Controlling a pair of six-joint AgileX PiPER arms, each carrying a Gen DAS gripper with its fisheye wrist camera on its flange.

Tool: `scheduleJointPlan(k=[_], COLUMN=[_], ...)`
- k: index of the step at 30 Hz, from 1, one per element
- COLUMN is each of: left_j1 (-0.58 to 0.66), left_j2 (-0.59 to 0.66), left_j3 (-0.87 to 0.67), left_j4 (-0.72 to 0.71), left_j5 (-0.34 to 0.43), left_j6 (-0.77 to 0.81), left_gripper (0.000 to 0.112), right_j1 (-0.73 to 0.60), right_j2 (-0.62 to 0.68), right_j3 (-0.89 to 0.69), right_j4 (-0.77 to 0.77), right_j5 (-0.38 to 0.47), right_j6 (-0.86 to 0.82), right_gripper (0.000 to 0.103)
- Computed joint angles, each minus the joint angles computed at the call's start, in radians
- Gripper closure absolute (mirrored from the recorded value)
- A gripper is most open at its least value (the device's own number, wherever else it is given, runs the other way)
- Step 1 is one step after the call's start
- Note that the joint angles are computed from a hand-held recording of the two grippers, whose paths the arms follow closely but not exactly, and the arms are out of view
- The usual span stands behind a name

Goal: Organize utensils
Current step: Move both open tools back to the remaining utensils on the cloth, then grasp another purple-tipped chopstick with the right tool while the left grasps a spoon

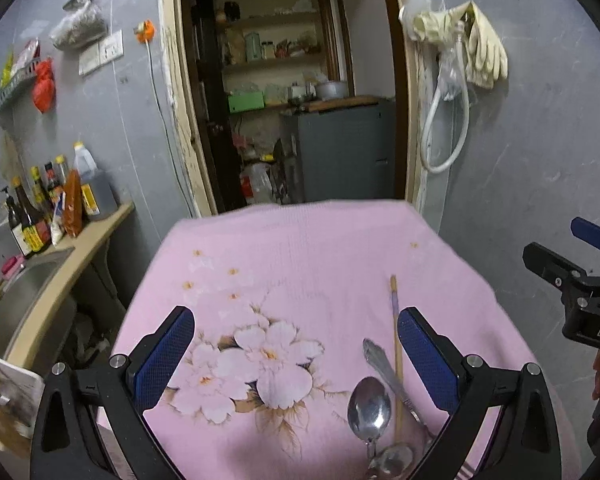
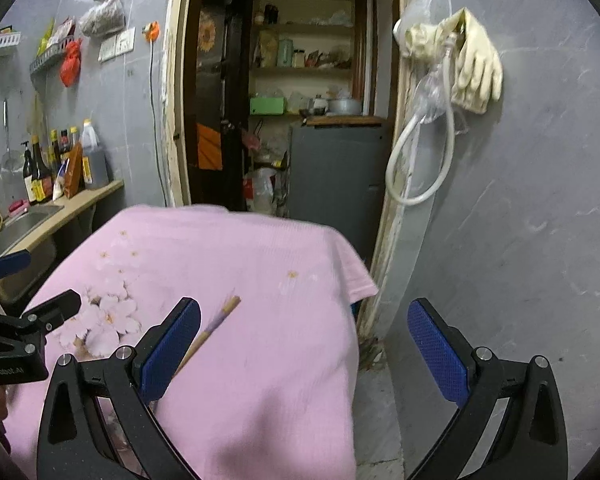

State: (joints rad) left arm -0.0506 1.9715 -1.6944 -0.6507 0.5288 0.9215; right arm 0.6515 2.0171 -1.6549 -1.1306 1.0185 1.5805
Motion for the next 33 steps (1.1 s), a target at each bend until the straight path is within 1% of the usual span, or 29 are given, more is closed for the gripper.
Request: scheduleJointPlan(k=[3,4,7,10,11,13,15,16,18,19,21,22,24,25,27,29,30,33], left_j1=[-0.003,0.0,0.006,0.02,0.024,0.035,0.039,0.041,0.043,0.044,0.047,0.047,0.047,0.046,0.043,0.04,0.04,0.039], left_j2=[0.041,0.058,0.106,0.141,0.149,0.179,0.207,0.225,0.243,0.254,0.274,0.285,0.302,0.308,0.321,0.324,0.332,0.364], left_j3=[-0.017,-0.023,-0.065,-0.09,-0.098,-0.134,-0.171,-0.192,-0.217,-0.231,-0.263,-0.278,-0.302,-0.308,-0.325,-0.328,-0.342,-0.406], left_j4=[0.03,0.03,0.056,0.032,0.02,-0.003,-0.009,-0.01,-0.013,-0.017,-0.024,-0.024,-0.029,-0.03,-0.029,-0.028,-0.028,-0.023], left_j5=[0.012,0.024,0.076,0.127,0.144,0.21,0.261,0.291,0.33,0.351,0.396,0.42,0.458,0.474,0.498,0.502,0.513,0.566], left_j6=[-0.033,-0.04,-0.083,-0.081,-0.075,-0.059,-0.057,-0.055,-0.049,-0.044,-0.038,-0.037,-0.029,-0.024,-0.019,-0.017,-0.02,-0.04], left_gripper=[0.01,0.01,0.01,0.011,0.014,0.021,0.032,0.035,0.046,0.048,0.056,0.058,0.066,0.068,0.075,0.077,0.08,0.088], right_j1=[-0.026,-0.04,-0.075,-0.102,-0.115,-0.135,-0.149,-0.152,-0.166,-0.172,-0.185,-0.191,-0.201,-0.205,-0.209,-0.211,-0.213,-0.225], right_j2=[0.019,0.028,0.047,0.069,0.08,0.107,0.129,0.138,0.157,0.168,0.19,0.199,0.217,0.226,0.243,0.265,0.275,0.295], right_j3=[0.008,0.012,0.023,0.022,0.013,-0.013,-0.03,-0.041,-0.062,-0.076,-0.103,-0.115,-0.136,-0.147,-0.173,-0.206,-0.22,-0.254], right_j4=[0.023,0.036,0.061,0.09,0.119,0.173,0.205,0.221,0.27,0.301,0.366,0.394,0.445,0.466,0.495,0.527,0.544,0.618], right_j5=[-0.064,-0.105,-0.192,-0.264,-0.292,-0.318,-0.347,-0.352,-0.381,-0.392,-0.414,-0.424,-0.443,-0.449,-0.452,-0.452,-0.454,-0.456], right_j6=[-0.006,-0.01,-0.016,-0.033,-0.06,-0.109,-0.141,-0.157,-0.2,-0.227,-0.285,-0.308,-0.351,-0.369,-0.398,-0.43,-0.448,-0.52], right_gripper=[0.001,0.001,0.001,0.001,0.001,0.002,0.002,0.003,0.013,0.016,0.025,0.027,0.032,0.033,0.041,0.044,0.048,0.055])
